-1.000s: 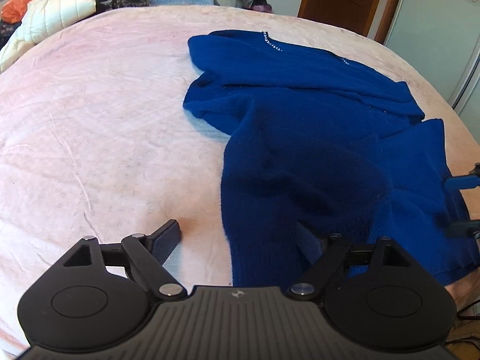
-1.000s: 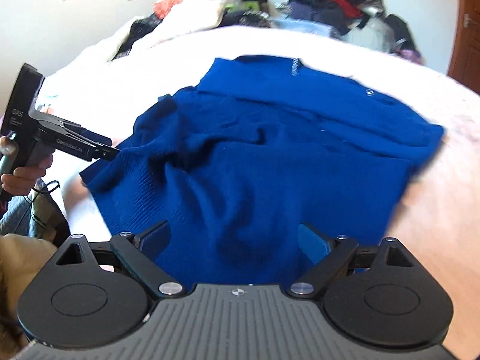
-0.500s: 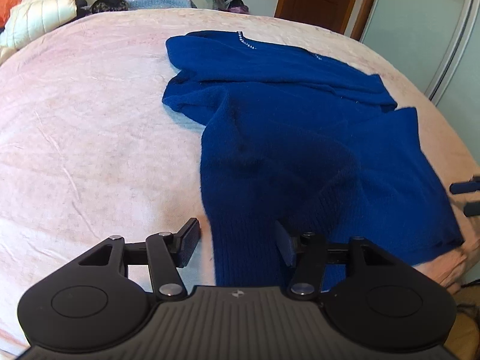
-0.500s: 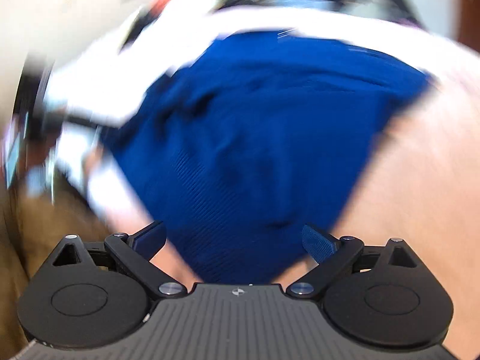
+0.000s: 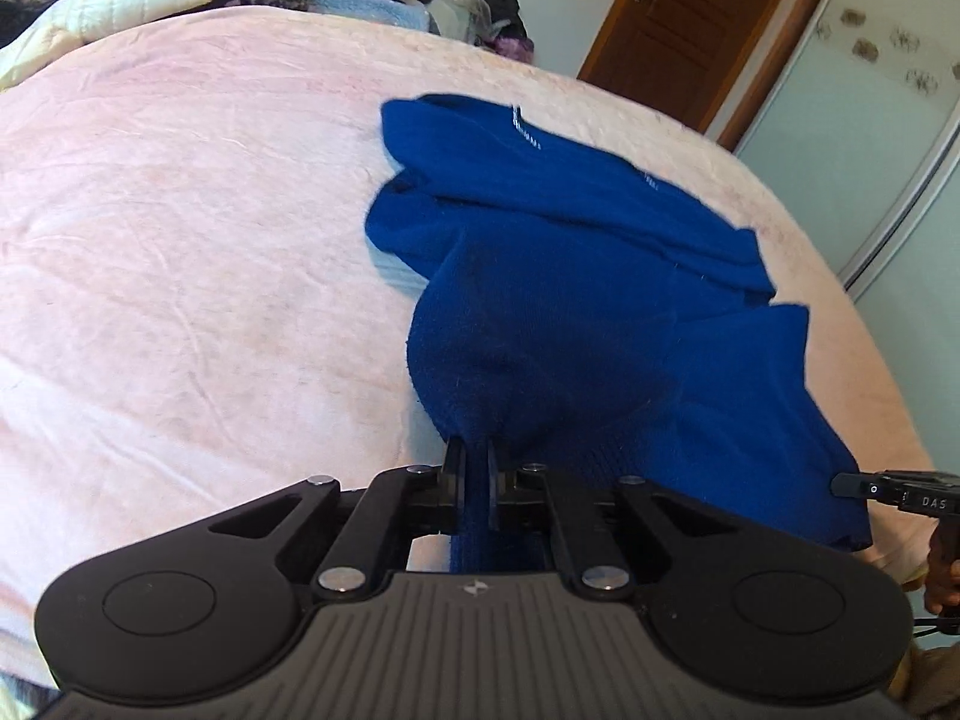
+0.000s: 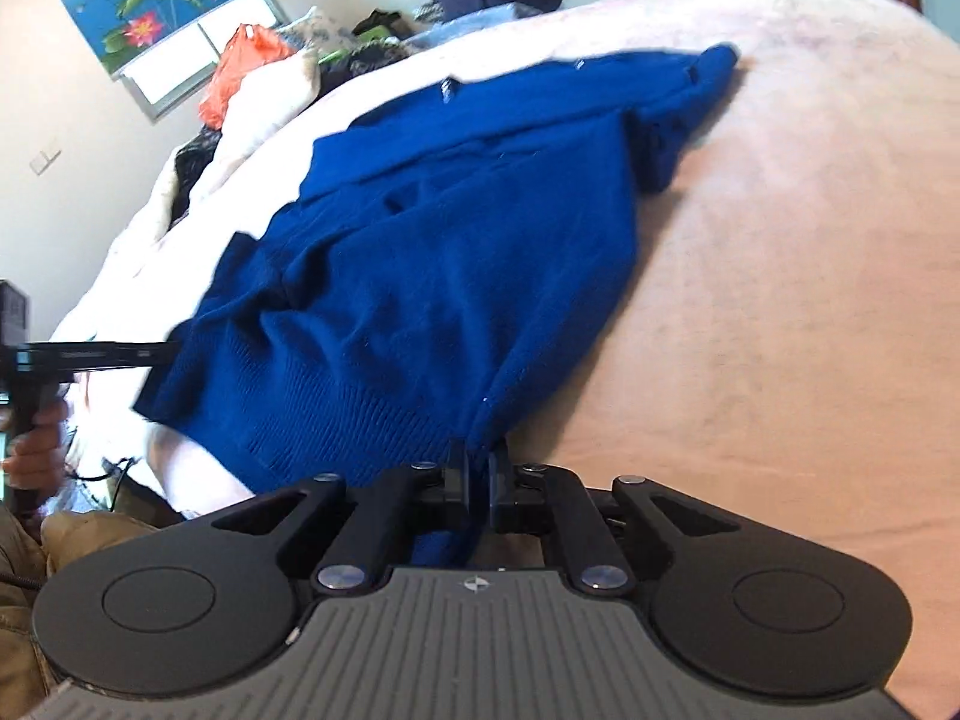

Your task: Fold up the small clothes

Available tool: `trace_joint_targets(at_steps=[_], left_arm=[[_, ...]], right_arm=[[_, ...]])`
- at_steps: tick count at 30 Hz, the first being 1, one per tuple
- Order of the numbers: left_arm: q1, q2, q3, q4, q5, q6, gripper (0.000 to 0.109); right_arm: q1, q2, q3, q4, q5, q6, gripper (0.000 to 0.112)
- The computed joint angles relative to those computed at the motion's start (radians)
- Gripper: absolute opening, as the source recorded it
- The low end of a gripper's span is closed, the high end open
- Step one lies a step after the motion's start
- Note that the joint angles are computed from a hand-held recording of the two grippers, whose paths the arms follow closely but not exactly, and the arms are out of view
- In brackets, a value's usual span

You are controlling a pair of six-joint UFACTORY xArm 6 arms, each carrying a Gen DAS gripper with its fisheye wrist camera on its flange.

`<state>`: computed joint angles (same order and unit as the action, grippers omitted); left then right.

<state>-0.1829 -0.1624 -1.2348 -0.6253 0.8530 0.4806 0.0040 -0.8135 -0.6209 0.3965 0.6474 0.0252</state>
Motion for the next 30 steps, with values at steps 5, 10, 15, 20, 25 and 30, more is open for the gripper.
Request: trace_joint_targets(at_steps=[5, 10, 15, 20, 25, 30], left_arm=[[0.016, 0.005, 0.021, 0.039, 0.051, 0.003, 0.006], [0.045, 0.026, 0.026, -0.063, 0.094, 0.047, 0.009], [0.078, 0.051, 0.018, -0.195, 0.159, 0.113, 0.043], [0.05, 0.04, 0.053, -0.287, 0.121, 0.162, 0.065], [0.015, 0.036, 0.053, -0.207, 0.082, 0.132, 0.013], [0.017, -0.02, 0.083, -0.259, 0.021, 0.174, 0.007]], right_arm=[[-0.04, -0.021, -0.012, 0.047, 0.088, -0.078, 0.01], [-0.139, -0.055, 0.024, 0.262, 0.156, -0.135, 0.045], [-0.24, -0.051, 0.067, 0.564, 0.254, -0.278, 0.044], [-0.201, -0.009, 0.086, 0.709, 0.22, -0.351, 0.037], [-0.132, 0.001, 0.073, 0.637, 0.167, -0.282, 0.011], [-0.089, -0.047, 0.07, 0.561, 0.115, -0.269, 0.009]])
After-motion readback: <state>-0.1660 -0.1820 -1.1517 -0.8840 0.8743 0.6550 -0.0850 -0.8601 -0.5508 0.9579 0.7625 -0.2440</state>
